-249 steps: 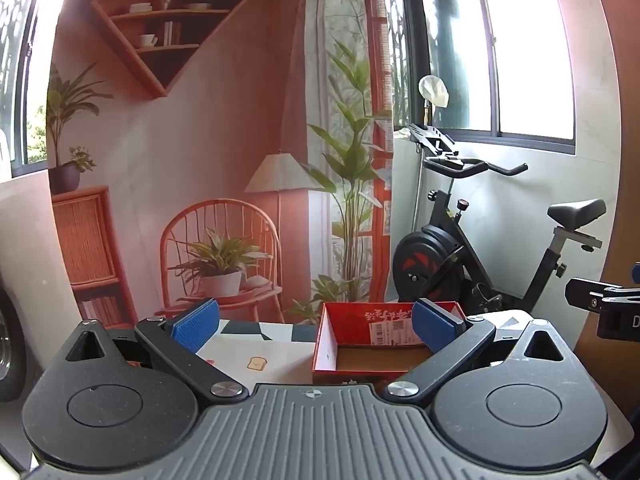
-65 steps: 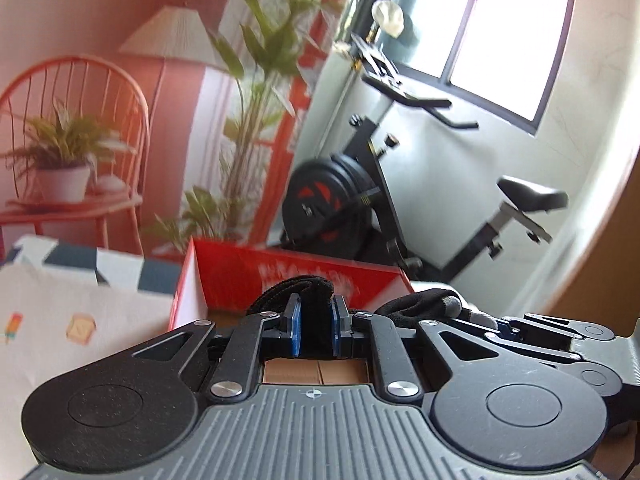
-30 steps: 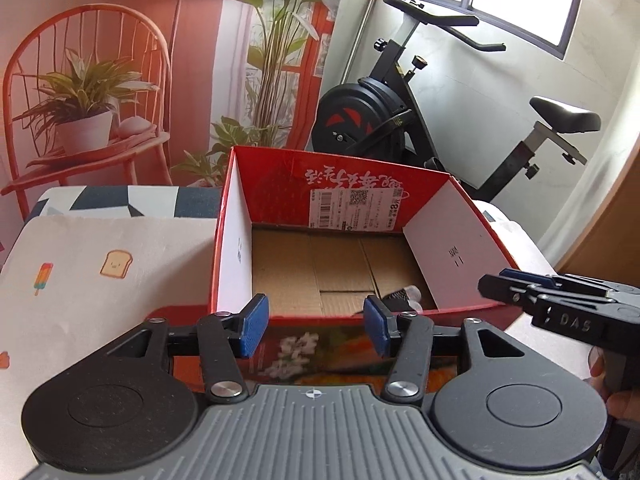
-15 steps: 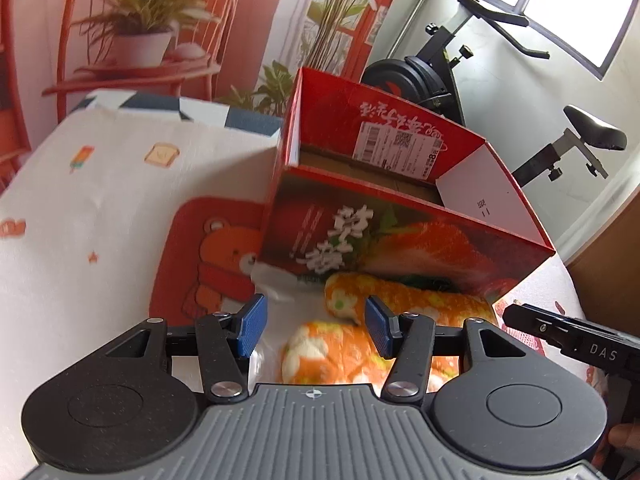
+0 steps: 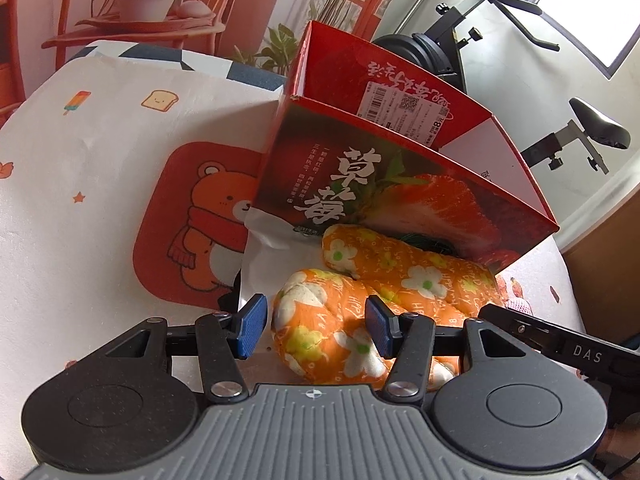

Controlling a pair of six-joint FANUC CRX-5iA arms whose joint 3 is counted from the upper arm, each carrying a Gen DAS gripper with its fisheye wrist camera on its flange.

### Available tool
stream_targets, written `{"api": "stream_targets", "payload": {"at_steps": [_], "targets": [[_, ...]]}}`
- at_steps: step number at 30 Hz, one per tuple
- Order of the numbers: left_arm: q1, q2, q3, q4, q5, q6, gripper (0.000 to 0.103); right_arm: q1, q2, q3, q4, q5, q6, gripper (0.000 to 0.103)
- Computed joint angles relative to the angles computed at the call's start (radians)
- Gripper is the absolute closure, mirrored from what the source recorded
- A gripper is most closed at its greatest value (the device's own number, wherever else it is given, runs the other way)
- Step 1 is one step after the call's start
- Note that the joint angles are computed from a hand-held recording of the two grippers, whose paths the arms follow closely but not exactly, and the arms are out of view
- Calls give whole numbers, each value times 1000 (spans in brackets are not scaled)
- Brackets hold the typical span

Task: Organize soft objects
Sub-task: 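Move both tools to the orange floral pillow and close on it, then lift the orange pillow into the red box and open both tools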

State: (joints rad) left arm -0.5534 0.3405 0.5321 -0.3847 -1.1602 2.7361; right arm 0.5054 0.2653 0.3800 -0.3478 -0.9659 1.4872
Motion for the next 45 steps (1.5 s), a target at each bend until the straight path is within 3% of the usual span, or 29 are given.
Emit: {"api": "stream_targets", "payload": {"at_steps": [7, 10, 12, 15, 17, 29, 35, 41, 45], "targets": [[1, 3, 0, 14, 5, -19, 47, 2, 7, 8, -19, -17, 7, 47], [-3, 0, 0, 5, 5, -13, 53, 2, 5, 10, -24, -19, 15, 50], [-7, -1, 6, -9, -7, -14, 73, 6, -1, 5, -17, -10, 17, 61], [-18, -3, 18, -39, -26, -14, 83, 4, -11, -3, -13, 7, 27, 79], [-27, -6, 24, -59, -32, -10, 85, 0, -17, -4, -25, 14, 44, 84], [-114, -34, 100, -260, -82, 5, 87, -20, -59, 29, -114, 64, 194, 89], [-146, -10, 194, -359, -109, -51, 87, -36, -39, 115, -154, 67, 290, 90], [-131, 42, 295, -407, -96, -125, 87, -40, 32, 245, -147, 75, 334, 92], [-98, 61, 326, -368, -77, -136, 88, -47, 91, 341, -152, 23, 318, 94]]}}
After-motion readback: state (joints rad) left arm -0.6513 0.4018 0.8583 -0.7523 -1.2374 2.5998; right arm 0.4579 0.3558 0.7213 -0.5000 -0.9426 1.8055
